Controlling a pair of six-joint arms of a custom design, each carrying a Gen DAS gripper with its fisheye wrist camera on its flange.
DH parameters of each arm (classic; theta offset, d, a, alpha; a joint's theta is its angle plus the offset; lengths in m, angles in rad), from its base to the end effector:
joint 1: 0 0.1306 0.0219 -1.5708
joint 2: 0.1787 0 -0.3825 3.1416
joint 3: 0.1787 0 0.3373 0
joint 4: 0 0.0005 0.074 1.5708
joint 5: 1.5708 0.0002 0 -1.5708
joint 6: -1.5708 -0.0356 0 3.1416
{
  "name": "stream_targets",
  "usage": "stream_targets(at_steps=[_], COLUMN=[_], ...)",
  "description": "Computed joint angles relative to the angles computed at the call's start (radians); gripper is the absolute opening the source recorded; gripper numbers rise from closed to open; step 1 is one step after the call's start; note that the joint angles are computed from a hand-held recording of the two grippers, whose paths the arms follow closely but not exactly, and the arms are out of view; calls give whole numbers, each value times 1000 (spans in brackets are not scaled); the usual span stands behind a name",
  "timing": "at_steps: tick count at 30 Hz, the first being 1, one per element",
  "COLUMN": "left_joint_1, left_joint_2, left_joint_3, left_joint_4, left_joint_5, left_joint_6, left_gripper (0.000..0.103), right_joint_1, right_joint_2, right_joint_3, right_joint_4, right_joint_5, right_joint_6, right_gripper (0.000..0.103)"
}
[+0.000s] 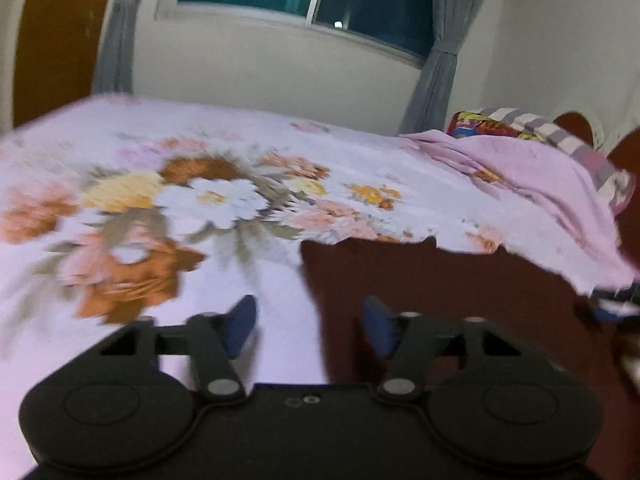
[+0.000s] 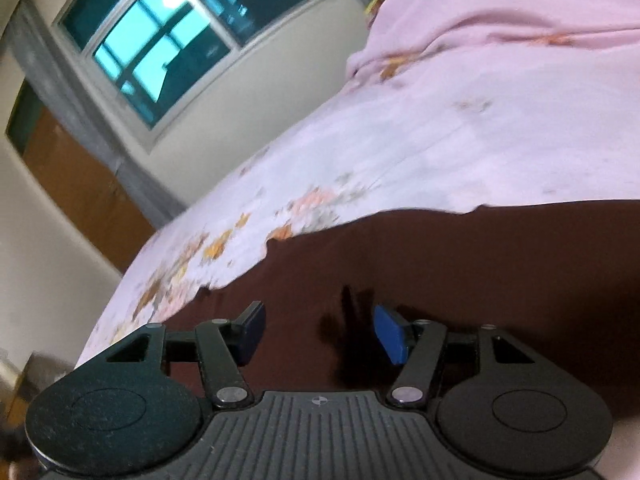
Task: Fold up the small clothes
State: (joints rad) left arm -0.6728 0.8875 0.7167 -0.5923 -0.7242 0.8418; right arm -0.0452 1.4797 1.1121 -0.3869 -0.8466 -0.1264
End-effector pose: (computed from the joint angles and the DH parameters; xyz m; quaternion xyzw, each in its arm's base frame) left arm 0.2036 -0.1327 0.3384 -0.2113 0.8451 -0.0157 0.4908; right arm 0.4418 0.0062 0.3234 -0.0907 0.8477 0.3914 0.3463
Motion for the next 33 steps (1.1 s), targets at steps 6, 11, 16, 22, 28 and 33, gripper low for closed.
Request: stream_targets(at_steps=[6, 11, 16, 22, 28, 33], left_joint_1=[258, 325, 323, 367, 169, 9], left_joint_2=[59, 125, 55, 86, -77, -49], left_joint_3=[-59, -58, -125, -127, -125, -69], left_joint_4=[281, 329, 428, 361, 204, 60], left_joint_5=[332, 425, 356, 387, 51, 19], left_joint_6=[-119, -134, -90, -54, -20, 24], left_gripper=[54, 34, 6, 23, 88, 84], right_joint_1=[25, 51, 70, 124, 48, 14], right_joint_2=[64, 131, 100, 133, -11, -54], right_joint_3=[45, 102, 78, 98, -31, -65], right_joint_4=[-32, -104, -67, -75, 32, -143], right_joint_5=[-51, -30, -38, 95, 63, 25], right_joint_6=[52, 115, 183, 187, 141, 218], right_gripper=[61, 30, 4, 4, 48, 48])
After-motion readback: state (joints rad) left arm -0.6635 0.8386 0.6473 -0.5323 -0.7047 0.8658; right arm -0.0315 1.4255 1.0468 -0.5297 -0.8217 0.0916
